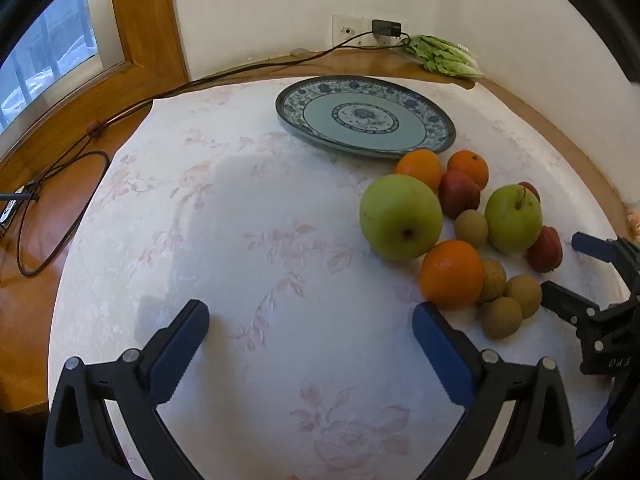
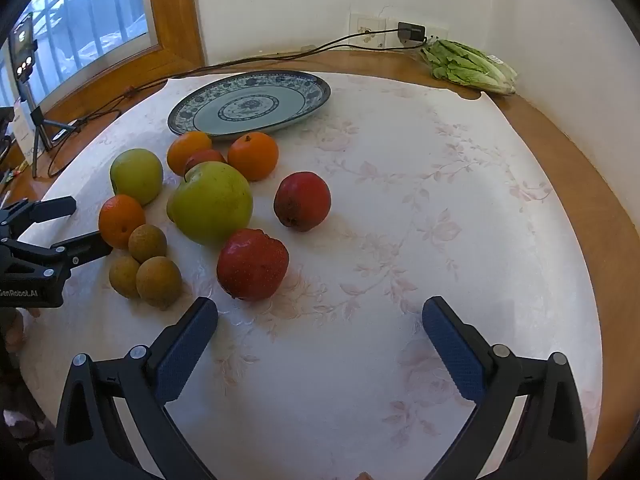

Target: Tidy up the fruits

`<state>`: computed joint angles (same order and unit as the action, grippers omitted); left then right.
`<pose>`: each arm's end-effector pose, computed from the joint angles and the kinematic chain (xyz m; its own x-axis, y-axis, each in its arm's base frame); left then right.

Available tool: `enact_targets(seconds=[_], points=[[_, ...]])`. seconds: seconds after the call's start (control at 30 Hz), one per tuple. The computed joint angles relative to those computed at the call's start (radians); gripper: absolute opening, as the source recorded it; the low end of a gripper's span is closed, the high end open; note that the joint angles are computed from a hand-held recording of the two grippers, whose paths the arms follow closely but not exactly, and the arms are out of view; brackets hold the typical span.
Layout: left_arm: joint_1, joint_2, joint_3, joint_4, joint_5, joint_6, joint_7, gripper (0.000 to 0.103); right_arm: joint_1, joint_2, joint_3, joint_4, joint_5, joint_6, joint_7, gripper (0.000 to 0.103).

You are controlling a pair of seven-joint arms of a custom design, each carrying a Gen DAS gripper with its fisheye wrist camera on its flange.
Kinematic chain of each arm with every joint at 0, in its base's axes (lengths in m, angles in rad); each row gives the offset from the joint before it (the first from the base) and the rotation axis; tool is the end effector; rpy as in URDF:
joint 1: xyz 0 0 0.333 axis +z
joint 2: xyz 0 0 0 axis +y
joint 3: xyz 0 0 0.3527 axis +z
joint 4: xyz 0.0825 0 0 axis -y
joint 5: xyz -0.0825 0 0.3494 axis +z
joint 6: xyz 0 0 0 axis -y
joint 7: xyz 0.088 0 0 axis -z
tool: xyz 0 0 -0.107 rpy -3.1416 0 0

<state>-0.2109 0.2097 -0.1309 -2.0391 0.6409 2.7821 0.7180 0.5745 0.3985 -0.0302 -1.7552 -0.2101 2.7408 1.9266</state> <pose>0.5603 -0.2224 0.4533 -0.0194 -0.9998 -0.0061 -0.8110 0.0193 -0.5847 0.5776 0.3628 0.4615 0.3589 -0.9333 -0.0124 -0.7719 -0.2894 -0.5660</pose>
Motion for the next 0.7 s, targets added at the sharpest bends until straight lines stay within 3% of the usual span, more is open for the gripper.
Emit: enact_targets(seconds=[0.13, 0.7], points=[[-0.002, 0.007, -0.009, 0.022, -0.023, -0.046, 0.029, 0.103, 0.004, -0.001, -0.005, -0.009, -0.004, 0.021, 0.006, 0.103], [-0.004, -0.004, 0.002, -0.007, 0.034, 0.001, -0.031, 0.103, 0.005, -0.001, -0.006, -0.006, -0.006, 0.014, 0.006, 0.103]])
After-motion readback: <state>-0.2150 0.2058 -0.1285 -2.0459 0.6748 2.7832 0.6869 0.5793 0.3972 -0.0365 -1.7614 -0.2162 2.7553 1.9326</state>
